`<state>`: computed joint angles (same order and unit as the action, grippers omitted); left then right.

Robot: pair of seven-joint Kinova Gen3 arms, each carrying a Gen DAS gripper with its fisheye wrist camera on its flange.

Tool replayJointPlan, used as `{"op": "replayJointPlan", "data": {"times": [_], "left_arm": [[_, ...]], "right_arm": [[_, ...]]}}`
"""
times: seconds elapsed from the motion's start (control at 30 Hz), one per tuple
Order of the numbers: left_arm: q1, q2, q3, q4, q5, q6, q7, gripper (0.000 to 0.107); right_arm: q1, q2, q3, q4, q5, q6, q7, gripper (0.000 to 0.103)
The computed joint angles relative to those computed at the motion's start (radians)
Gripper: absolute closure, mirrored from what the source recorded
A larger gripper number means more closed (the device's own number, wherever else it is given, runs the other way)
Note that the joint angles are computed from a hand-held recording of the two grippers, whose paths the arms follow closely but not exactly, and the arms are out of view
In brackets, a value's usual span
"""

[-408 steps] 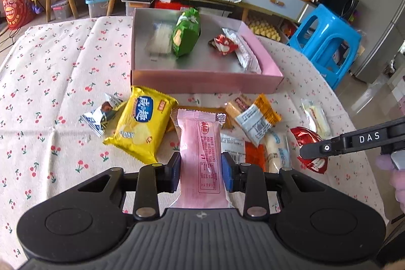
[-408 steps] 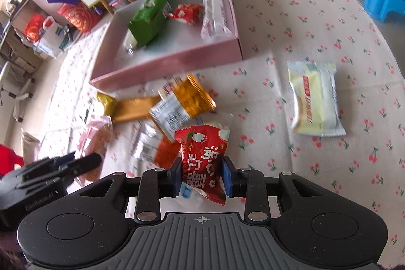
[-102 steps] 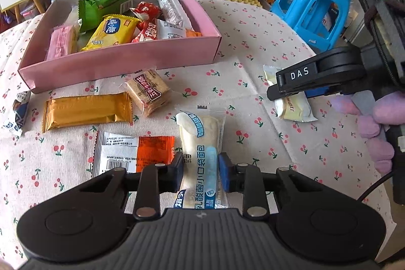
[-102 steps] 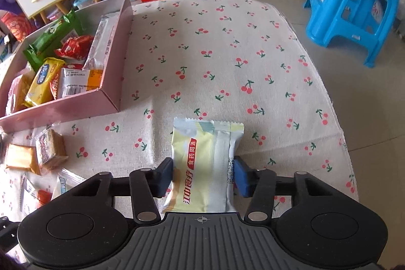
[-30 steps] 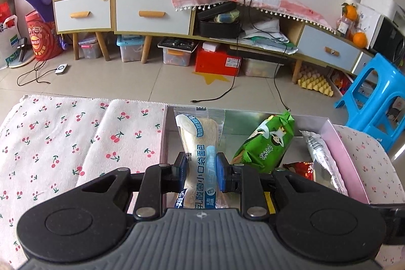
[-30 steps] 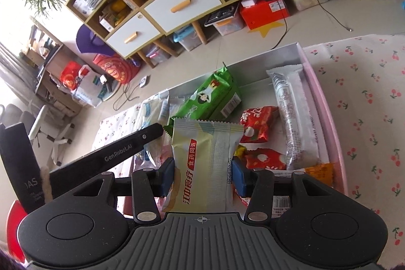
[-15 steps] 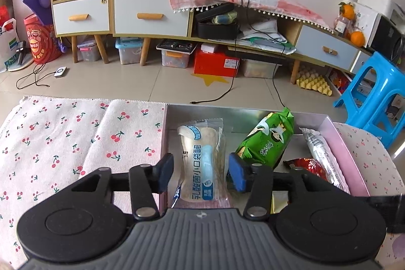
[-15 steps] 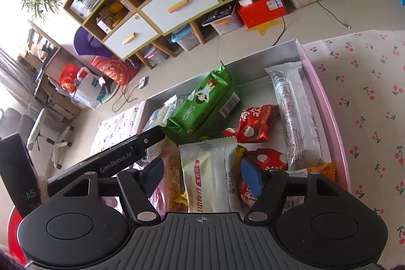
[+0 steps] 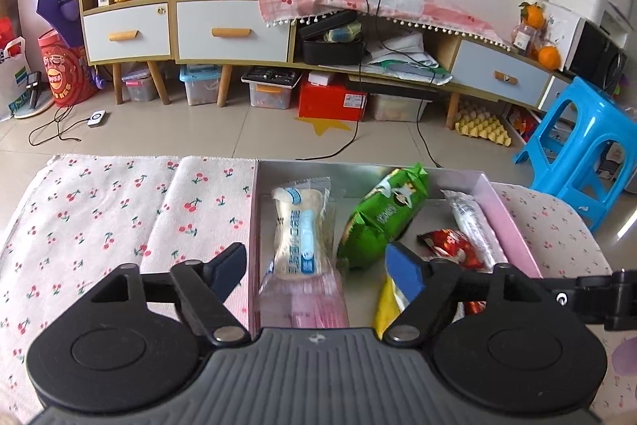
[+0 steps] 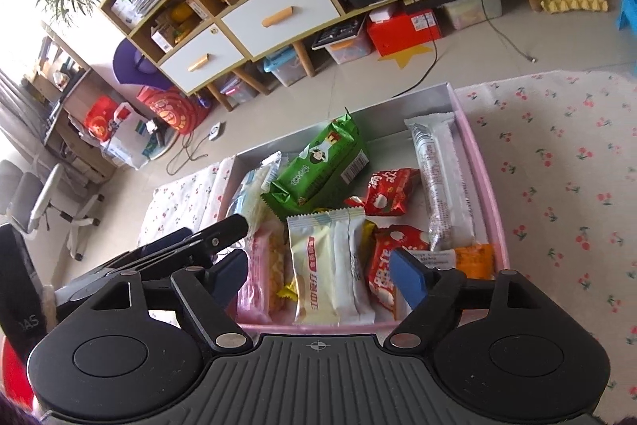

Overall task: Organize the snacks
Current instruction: 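Lower the milk-bread bag and cream cake bag into the pink box, open both tools, then grasp the blue-white candy with left tool while right tool grasps orange-white packet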

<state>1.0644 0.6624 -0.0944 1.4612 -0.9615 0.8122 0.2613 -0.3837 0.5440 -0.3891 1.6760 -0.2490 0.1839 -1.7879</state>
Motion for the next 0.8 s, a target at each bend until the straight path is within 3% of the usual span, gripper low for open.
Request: {"op": "replayJointPlan", "data": {"times": [0.2,0.33,0.6,0.8], "left_arm": [[0.022,-0.023,0.024,0.008,0.022,0.040,0.002,0.020],[0.041,-0.042,0.040,0.019,0.027,0.073,0.016,0.013],[0.057,-0.068,0.089,0.025,0.064,0.153,0.018,0.006],[0.084,-0.057,0.102,0.032,0.071,0.210,0.049,0.005]], "right_arm": [[-0.087,-0.075,0.100,0.051,0.031,0.008,-0.055,0.019],[-0.098,-0.114,0.113,0.094,0.042,0.007,-0.082,0.019],[-0.218,-0.179,0.229,0.167,0.119,0.011,-0.183,0.013],[-0.257,-0.189,0.245,0.221,0.176,-0.020,-0.224,0.013]]}}
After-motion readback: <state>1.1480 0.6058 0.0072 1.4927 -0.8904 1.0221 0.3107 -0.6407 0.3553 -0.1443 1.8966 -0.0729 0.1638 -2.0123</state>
